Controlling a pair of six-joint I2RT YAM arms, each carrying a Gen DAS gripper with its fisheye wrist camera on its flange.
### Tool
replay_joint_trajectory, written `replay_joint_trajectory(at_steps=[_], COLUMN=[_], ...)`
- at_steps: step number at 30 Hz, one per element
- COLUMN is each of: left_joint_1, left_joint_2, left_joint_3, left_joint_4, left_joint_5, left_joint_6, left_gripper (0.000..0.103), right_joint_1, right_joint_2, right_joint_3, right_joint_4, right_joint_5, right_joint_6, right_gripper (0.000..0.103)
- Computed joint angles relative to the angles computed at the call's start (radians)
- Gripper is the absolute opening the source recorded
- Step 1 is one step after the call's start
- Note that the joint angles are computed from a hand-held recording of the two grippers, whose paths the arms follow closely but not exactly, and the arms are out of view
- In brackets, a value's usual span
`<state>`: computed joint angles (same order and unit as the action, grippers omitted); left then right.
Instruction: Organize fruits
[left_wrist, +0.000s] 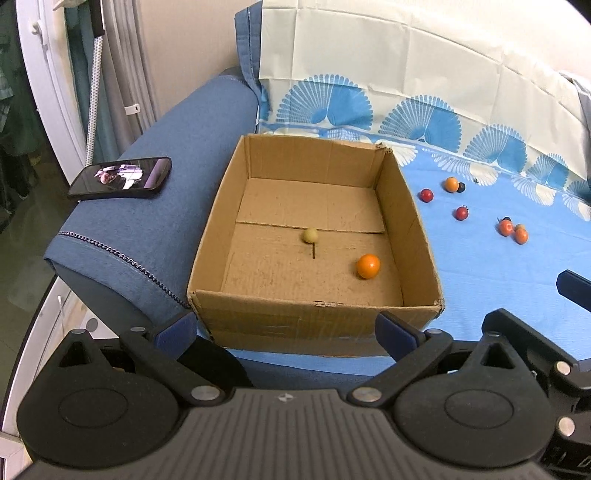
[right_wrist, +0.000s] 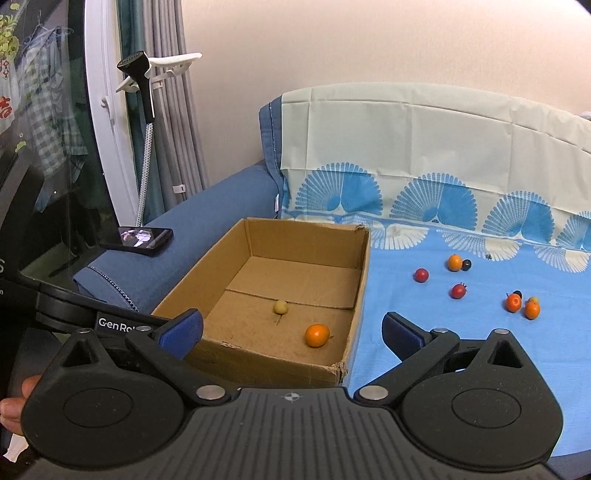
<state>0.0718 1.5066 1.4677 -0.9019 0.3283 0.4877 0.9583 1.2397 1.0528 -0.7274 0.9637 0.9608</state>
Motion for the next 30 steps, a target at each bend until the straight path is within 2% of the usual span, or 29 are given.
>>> replay_joint_trajectory(at_steps=[30], left_joint_1=[0.008], left_joint_2=[0.028], left_joint_3=[0.01], left_joint_4=[0.003], left_joint_5=[-0.003], left_joint_6=[-0.002], left_gripper=[0.103], right_joint_1=[-0.009], right_joint_2=[-0.002], right_joint_3=[-0.016], right_joint_4=[0.007], right_joint_5=[-0.021], right_joint_6=[0.01], right_gripper=[0.102])
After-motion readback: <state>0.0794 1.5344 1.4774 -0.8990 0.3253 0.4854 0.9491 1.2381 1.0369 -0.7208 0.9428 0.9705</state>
